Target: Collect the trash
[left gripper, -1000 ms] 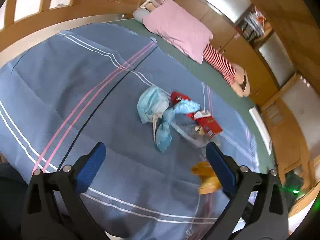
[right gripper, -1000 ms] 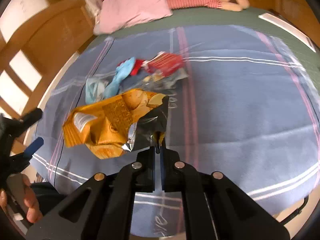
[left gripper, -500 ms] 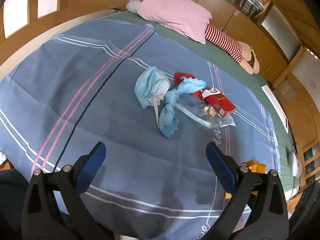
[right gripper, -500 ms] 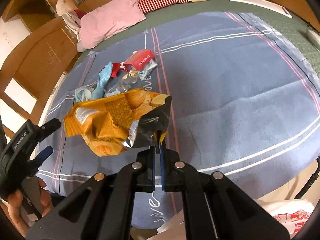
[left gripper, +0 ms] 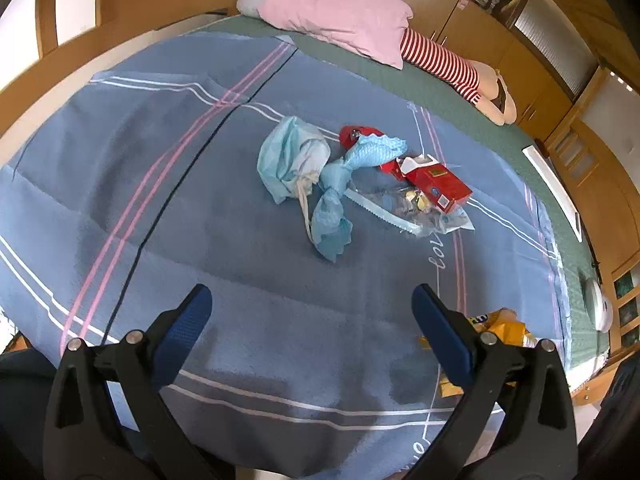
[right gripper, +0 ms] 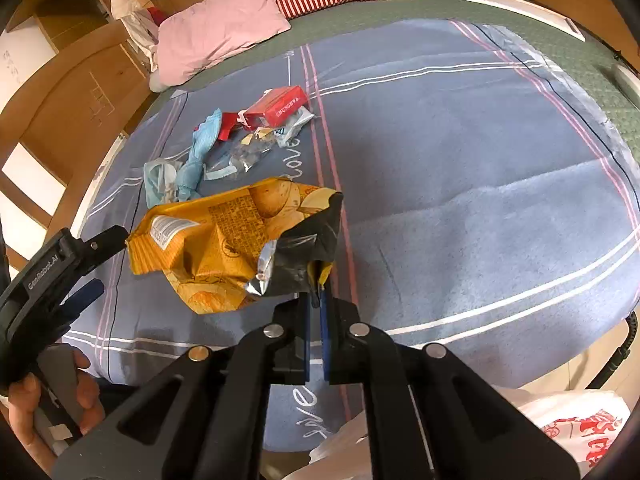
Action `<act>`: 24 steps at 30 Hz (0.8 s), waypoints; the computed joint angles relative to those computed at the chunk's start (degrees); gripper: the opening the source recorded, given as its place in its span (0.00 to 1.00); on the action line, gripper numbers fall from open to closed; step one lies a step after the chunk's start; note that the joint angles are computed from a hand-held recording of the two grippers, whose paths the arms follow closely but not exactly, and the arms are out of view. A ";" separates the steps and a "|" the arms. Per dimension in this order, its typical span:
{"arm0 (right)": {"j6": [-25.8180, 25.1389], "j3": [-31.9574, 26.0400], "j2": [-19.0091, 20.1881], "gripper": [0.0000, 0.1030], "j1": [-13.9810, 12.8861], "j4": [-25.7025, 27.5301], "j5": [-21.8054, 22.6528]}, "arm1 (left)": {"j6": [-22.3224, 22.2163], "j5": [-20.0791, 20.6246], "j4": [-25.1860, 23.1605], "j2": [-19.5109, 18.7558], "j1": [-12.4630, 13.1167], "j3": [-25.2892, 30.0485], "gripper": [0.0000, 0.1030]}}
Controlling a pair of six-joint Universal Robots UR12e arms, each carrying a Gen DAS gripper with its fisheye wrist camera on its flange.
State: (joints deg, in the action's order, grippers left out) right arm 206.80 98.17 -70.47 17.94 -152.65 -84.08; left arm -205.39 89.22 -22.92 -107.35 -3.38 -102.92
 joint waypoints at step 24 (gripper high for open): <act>2.86 2.79 -2.60 0.61 0.27 -5.95 -5.55 | -18.88 -8.85 5.79 0.56 4.82 -3.42 0.97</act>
State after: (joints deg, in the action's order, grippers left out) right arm 209.66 100.96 -73.07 18.21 -158.60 -89.63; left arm -224.27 80.37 -17.13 -106.80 1.44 -106.34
